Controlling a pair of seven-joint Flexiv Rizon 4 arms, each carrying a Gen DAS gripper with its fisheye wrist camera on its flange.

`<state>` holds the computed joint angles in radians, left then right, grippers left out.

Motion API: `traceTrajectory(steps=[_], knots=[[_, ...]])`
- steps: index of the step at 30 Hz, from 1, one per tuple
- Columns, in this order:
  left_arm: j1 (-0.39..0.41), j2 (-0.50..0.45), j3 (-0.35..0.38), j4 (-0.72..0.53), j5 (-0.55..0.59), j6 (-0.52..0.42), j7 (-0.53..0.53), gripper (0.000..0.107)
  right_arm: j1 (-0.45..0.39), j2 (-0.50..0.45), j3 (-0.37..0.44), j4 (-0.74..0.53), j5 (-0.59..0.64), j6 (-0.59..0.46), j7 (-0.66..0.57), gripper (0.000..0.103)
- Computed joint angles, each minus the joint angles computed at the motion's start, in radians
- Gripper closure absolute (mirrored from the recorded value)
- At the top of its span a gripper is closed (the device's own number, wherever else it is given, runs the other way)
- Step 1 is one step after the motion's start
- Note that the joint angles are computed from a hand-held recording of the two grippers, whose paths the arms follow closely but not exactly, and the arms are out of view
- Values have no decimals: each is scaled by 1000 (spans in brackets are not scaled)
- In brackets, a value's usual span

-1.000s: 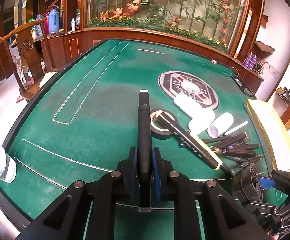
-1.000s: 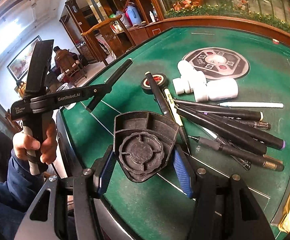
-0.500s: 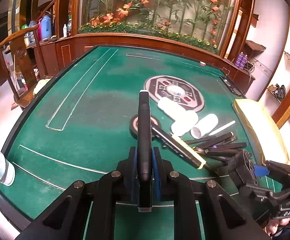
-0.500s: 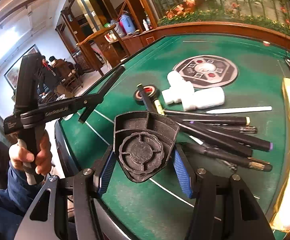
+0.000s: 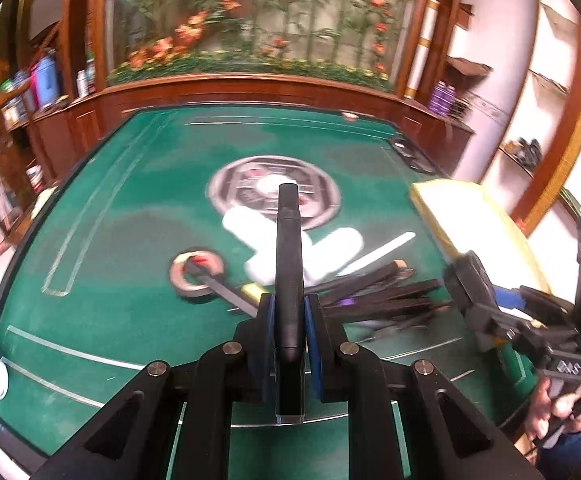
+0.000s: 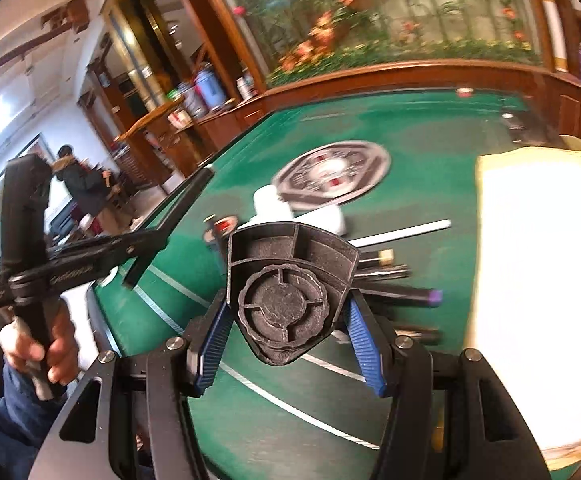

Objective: Organize rigid objects
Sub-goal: 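Carry the black marker and black plastic part with both tools over the white tray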

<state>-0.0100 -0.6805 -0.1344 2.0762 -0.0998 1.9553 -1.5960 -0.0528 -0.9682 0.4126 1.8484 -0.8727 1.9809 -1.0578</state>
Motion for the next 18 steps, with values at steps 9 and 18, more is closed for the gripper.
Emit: traceTrajectory(steps=[9, 18], knots=[[-59, -79, -100, -203, -3, -182, 89, 92, 110, 75, -196, 16, 254, 47, -67, 47], [-215, -239, -72, -512, -105, -443, 161, 92, 83, 54, -221, -32, 341, -24, -52, 47]])
